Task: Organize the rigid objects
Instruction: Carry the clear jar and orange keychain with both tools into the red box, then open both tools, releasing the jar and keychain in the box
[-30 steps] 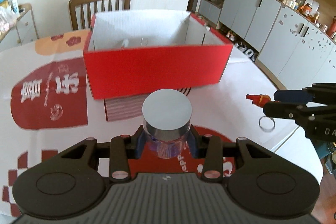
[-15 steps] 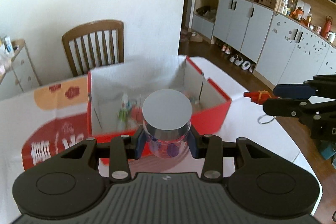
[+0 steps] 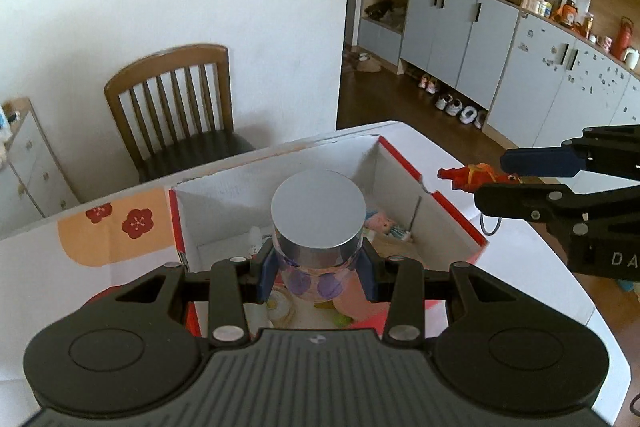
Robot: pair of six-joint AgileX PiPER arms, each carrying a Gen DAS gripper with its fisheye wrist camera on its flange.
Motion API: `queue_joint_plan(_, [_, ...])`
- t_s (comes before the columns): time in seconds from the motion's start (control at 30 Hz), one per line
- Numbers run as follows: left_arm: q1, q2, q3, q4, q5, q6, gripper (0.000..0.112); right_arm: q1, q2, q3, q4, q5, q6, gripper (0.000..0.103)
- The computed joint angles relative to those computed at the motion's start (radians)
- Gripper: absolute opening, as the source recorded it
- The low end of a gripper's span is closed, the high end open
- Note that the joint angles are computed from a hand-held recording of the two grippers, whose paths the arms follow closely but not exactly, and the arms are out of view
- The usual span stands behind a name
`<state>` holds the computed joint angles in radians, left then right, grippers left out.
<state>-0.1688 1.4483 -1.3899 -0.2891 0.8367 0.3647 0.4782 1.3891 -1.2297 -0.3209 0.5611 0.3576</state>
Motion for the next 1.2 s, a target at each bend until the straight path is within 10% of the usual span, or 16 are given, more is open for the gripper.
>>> queue_joint_plan(0.6, [0.050, 0.391, -0.235, -0.022, 0.024, 0.032, 0.040, -0.044, 0.292, -0.090, 0.027, -0.059, 0.024, 0.039])
queue_joint_plan(1.2, [0.016, 0.523, -0.352, 0.062, 0.180, -0.029, 0.040, -0.039, 0.385, -0.124, 0.029, 0.018, 0.037, 0.040])
